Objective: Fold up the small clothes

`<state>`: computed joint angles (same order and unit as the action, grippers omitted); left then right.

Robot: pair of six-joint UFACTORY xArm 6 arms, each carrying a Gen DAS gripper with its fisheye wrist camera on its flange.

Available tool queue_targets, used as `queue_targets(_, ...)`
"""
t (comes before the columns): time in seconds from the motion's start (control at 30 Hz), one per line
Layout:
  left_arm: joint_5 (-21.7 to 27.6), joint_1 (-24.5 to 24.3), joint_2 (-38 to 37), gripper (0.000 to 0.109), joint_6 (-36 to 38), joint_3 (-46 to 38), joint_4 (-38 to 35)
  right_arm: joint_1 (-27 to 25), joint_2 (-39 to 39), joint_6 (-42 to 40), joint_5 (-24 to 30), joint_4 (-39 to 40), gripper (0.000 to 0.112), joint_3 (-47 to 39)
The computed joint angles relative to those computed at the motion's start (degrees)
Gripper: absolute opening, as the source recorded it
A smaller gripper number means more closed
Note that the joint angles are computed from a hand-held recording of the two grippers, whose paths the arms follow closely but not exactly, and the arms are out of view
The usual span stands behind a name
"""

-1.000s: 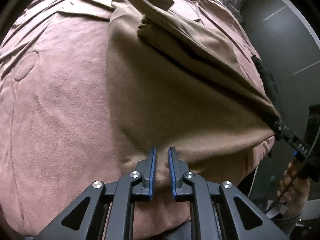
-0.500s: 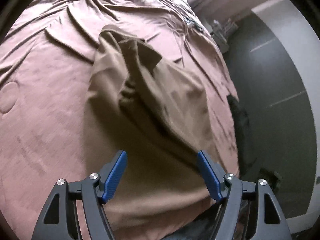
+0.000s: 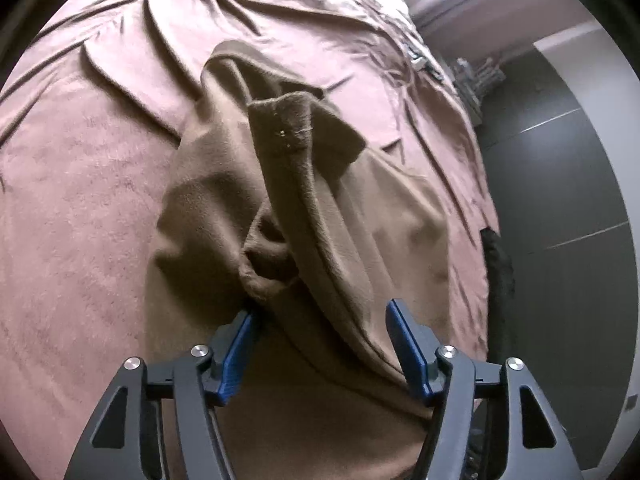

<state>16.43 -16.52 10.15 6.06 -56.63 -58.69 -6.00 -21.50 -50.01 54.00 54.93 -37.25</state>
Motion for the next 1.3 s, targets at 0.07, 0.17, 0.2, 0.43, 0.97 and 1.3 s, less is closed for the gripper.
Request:
queue_targets(0.07, -0.3, 0.1, 0.7, 0.064, 0.4, -0.3, -0.5, 0.0, 0.4, -0.3, 0.0, 0.2, 0.003, 0.0)
queue_targets(0.17, -0.5, 0.5, 0.9, 0.056, -1.8, -0.4, 2.2, 0.0, 1.2, -0.6, -0.1, 0.5, 0.003, -0.2)
queue_targets(0.2, -0.5, 0.8, 0.9, 0.053, -1.6, -0.5, 1.6, 0.1, 1.2, -0.5, -0.1, 0.6, 0.003, -0.2)
queue_targets(0.43, 1.6, 1.6, -0.5, 0.020, -0.4, -2.0, 1.8, 0.1, 1.5, -0.9, -0.3, 1.5, 0.003, 0.2)
queue_targets(0.97, 7.2, 1.3, 9.6, 0.016, 2.0, -21.0, 1.3, -2.1, 0.4, -3.6, 1.9, 4.5, 0.003, 1.5)
queue_targets(1.3, 12.6, 0.7, 25.2, 0.015, -8.0, -40.1, 13.2, -3.2, -0.3, -6.3, 3.0, 6.9, 0.003, 2.9)
